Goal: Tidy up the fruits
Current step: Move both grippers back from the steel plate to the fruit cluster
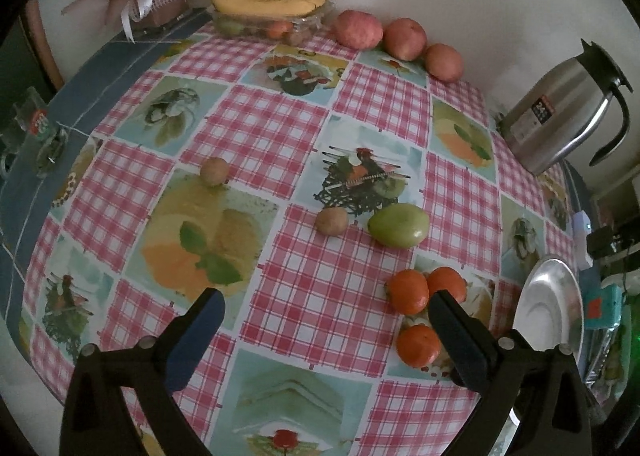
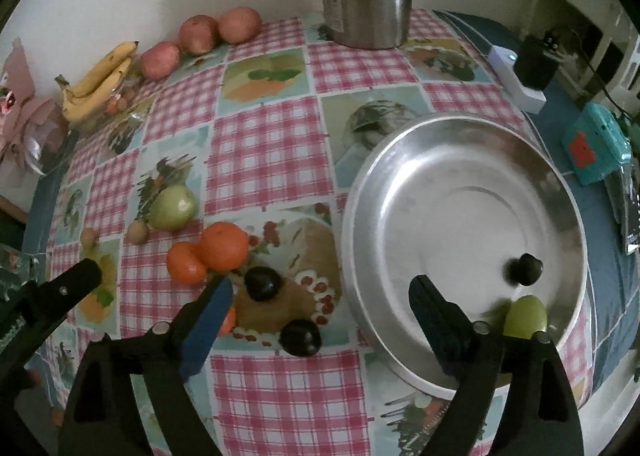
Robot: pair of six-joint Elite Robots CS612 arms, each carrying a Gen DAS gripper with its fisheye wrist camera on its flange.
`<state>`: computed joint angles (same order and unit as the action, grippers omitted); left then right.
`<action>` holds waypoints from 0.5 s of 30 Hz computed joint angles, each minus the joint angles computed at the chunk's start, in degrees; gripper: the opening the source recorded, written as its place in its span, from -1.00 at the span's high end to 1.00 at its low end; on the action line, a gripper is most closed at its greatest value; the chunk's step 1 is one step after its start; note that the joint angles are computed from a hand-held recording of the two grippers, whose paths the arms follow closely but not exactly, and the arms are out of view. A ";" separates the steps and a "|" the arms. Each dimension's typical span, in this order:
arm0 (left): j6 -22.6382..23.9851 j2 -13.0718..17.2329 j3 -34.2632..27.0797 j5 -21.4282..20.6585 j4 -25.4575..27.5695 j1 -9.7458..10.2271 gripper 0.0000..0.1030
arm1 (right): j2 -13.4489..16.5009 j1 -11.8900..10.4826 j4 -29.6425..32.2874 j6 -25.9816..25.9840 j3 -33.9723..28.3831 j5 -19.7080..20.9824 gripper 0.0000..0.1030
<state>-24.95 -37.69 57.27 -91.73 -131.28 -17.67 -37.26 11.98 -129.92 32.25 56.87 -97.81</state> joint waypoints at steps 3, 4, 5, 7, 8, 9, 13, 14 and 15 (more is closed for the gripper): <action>-0.07 0.07 -0.11 -0.44 -0.19 0.06 -1.00 | 0.06 -0.01 -0.88 0.20 0.16 0.55 -0.75; -0.08 0.10 -0.17 -0.50 -0.19 0.07 -1.00 | 0.13 0.00 -0.69 0.19 0.01 0.50 -0.75; -0.06 0.18 -0.32 -0.65 -0.05 0.09 -1.00 | 0.24 0.00 -0.36 0.18 -0.18 0.52 -0.75; -0.18 0.38 -0.65 -1.22 0.33 0.16 -1.00 | 0.39 -0.09 0.23 0.33 -0.46 1.31 -0.75; -0.24 0.47 -0.80 -1.54 0.55 0.19 -1.00 | 0.37 -0.20 0.56 0.43 -0.50 1.87 -0.75; -0.24 0.59 -0.99 -1.78 0.84 0.20 -1.00 | 0.44 -0.29 0.96 0.41 -0.67 2.40 -0.75; -0.20 0.86 -1.45 -1.74 1.69 0.11 -1.00 | 0.55 -0.19 0.99 -0.35 -0.93 2.91 -0.75; -0.26 0.87 -1.42 -1.93 1.48 0.12 -1.00 | 0.43 -0.20 0.43 -0.55 -0.66 3.19 -0.75; -0.33 0.88 -1.40 -1.99 1.35 0.14 -1.00 | 0.35 -0.21 -0.13 -0.79 -0.47 3.59 -0.75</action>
<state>-25.28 -36.81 55.86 -93.72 -129.93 -17.53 -36.91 11.77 -130.05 31.47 56.40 -94.22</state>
